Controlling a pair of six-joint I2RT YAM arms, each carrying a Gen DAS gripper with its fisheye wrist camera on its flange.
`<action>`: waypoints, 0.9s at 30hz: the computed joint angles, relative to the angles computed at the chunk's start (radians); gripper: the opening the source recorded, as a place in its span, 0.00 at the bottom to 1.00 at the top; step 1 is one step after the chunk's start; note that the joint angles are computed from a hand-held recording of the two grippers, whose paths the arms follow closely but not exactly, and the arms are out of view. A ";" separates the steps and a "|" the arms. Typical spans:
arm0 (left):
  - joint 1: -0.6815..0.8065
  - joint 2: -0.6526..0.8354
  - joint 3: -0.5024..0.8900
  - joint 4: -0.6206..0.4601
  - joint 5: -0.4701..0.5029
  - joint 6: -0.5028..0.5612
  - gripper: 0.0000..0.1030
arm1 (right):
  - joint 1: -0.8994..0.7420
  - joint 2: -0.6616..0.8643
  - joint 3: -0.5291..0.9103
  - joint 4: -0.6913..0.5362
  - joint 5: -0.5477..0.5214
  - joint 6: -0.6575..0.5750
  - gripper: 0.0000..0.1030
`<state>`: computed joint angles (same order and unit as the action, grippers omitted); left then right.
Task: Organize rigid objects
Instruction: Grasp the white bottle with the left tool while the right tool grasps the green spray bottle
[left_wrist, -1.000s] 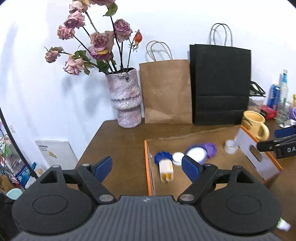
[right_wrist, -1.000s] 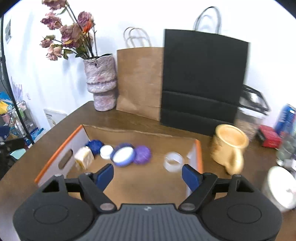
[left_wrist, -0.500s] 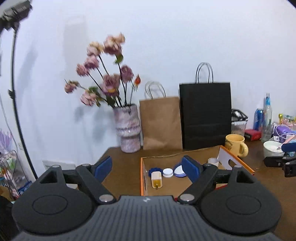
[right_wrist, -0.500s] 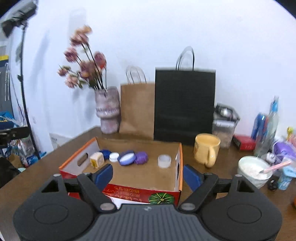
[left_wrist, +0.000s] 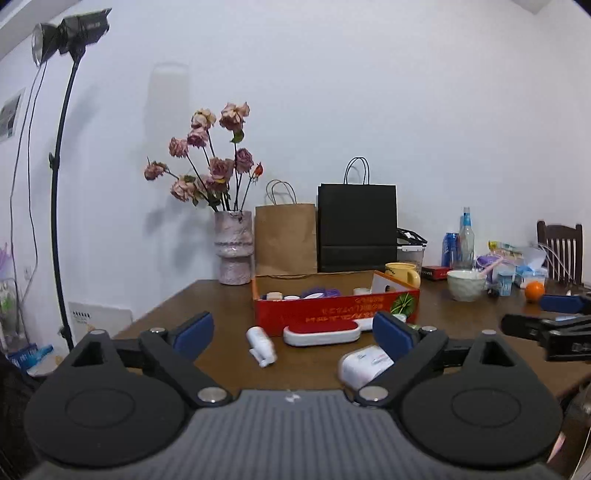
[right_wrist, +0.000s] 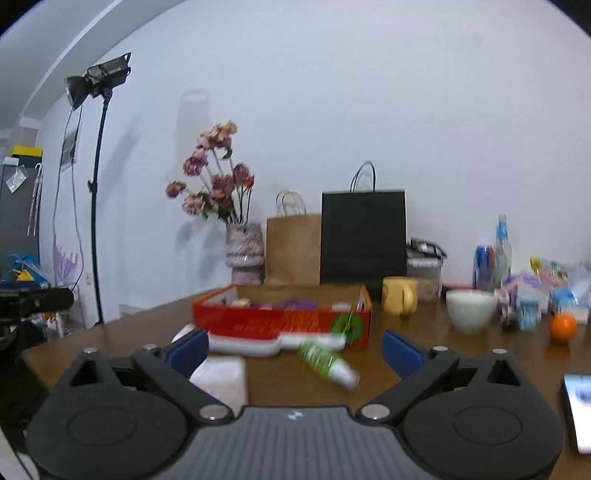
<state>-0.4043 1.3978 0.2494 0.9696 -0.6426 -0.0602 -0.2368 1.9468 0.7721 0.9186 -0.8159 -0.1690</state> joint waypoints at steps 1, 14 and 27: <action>0.010 -0.016 -0.006 0.002 -0.003 0.043 0.92 | -0.008 -0.013 -0.039 0.030 -0.010 -0.016 0.98; 0.108 0.092 0.080 -0.067 0.024 -0.053 0.92 | 0.076 0.034 0.048 -0.149 0.088 -0.122 0.93; 0.192 0.477 0.581 -0.342 0.326 -0.125 0.91 | 0.155 0.323 0.660 -0.590 0.236 -0.133 0.72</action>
